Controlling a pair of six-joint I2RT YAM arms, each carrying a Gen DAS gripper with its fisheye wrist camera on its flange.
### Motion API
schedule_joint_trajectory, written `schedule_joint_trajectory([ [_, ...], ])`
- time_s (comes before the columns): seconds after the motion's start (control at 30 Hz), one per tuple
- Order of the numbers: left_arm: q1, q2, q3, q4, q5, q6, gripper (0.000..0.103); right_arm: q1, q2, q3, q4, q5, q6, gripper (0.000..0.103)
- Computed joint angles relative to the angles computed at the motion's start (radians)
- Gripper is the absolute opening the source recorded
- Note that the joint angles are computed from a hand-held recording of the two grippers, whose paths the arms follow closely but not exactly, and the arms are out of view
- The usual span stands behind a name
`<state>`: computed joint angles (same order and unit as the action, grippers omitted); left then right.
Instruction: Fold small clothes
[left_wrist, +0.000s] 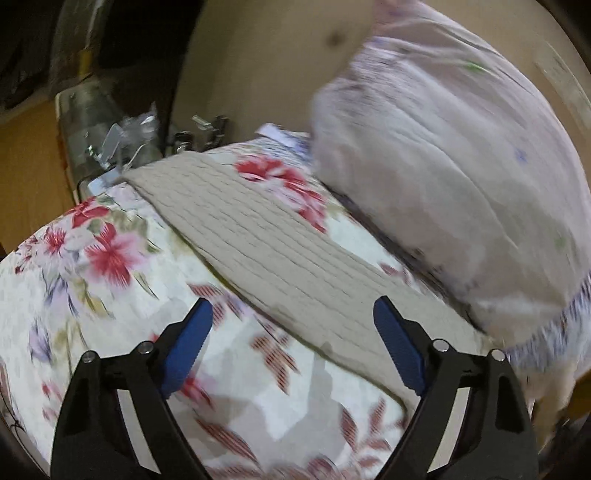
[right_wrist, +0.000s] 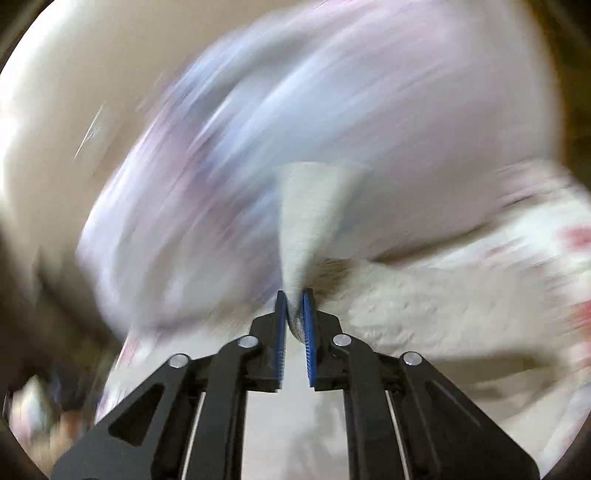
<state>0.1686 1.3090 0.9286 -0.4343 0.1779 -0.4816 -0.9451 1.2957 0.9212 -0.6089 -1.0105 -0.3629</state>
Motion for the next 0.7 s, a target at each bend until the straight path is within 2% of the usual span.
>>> schedule_joint_trajectory([
  [0.03, 0.022, 0.017, 0.005, 0.005, 0.010, 0.002, 0.084, 0.122, -0.051, -0.062, -0.029, 0.065, -0.017, 0.040],
  [0.07, 0.047, 0.041, 0.017, 0.010, 0.025, 0.004, 0.083, 0.225, -0.086, -0.115, -0.032, 0.116, -0.008, 0.059],
  [0.13, 0.101, 0.097, 0.047, 0.019, 0.058, 0.002, 0.077, 0.352, -0.185, -0.216, -0.024, 0.165, 0.036, 0.064],
  [0.2, 0.146, 0.149, 0.077, 0.025, 0.089, 0.004, 0.075, 0.361, -0.257, -0.253, -0.043, 0.192, 0.047, 0.076],
  [0.23, 0.153, 0.180, 0.100, 0.010, 0.089, -0.002, 0.074, 0.330, -0.265, -0.249, -0.070, 0.197, 0.028, 0.078],
  [0.27, 0.167, 0.207, 0.118, 0.005, 0.101, -0.007, 0.068, 0.283, -0.261, -0.238, -0.094, 0.210, 0.010, 0.079],
  [0.33, 0.204, 0.250, 0.143, 0.026, 0.137, -0.037, 0.063, 0.204, -0.194, -0.216, -0.091, 0.223, -0.012, 0.079],
  [0.4, 0.235, 0.277, 0.164, 0.050, 0.174, -0.069, 0.063, 0.101, -0.161, -0.185, -0.144, 0.215, -0.030, 0.079],
  [0.47, 0.242, 0.304, 0.194, 0.041, 0.176, -0.071, 0.049, 0.016, -0.145, -0.180, -0.184, 0.208, -0.074, 0.079],
  [0.5, 0.245, 0.319, 0.208, 0.032, 0.174, -0.075, 0.034, -0.016, -0.136, -0.181, -0.197, 0.212, -0.097, 0.079],
  [0.57, 0.252, 0.352, 0.234, 0.020, 0.184, -0.086, 0.012, -0.072, -0.110, -0.157, -0.245, 0.209, -0.166, 0.079],
  [0.63, 0.237, 0.354, 0.253, 0.007, 0.158, -0.075, 0.007, -0.058, -0.098, -0.163, -0.215, 0.225, -0.160, 0.079],
  [0.7, 0.197, 0.322, 0.263, 0.027, 0.118, -0.028, 0.006, -0.092, -0.098, -0.155, -0.248, 0.214, -0.214, 0.079],
])
